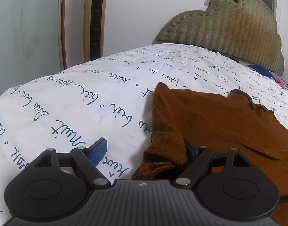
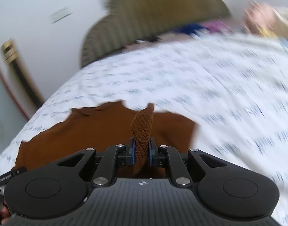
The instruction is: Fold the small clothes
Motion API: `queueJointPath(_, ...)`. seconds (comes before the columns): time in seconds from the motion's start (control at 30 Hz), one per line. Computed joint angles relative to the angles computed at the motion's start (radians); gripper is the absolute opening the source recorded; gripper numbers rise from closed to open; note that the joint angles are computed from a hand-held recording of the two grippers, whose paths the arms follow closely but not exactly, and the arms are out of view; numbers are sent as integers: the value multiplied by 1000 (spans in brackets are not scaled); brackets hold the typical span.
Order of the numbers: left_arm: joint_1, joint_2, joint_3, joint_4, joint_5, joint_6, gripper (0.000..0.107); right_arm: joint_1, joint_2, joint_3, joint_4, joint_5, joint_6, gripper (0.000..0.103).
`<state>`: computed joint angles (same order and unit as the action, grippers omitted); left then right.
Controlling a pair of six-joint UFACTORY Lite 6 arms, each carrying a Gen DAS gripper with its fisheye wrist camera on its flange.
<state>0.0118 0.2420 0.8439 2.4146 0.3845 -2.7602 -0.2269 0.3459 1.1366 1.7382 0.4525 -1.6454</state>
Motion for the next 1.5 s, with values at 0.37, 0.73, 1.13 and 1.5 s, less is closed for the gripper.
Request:
queueJointPath(0.37, -55, -60, -17, -216, 59, 197, 82, -55, -105, -107, 88, 7, -33, 32)
queueJointPath(0.73, -15, 111, 127, -251, 55, 233, 85, 116, 5, -11, -85, 66, 168, 32)
queueJointPath(1.13, -2, 126, 141, -311, 88, 321, 87, 76, 51, 11, -201, -67, 170, 13)
queueJointPath(1.5, 3, 143, 160, -336, 70, 355, 91, 113, 15, 9, -196, -148, 188, 31)
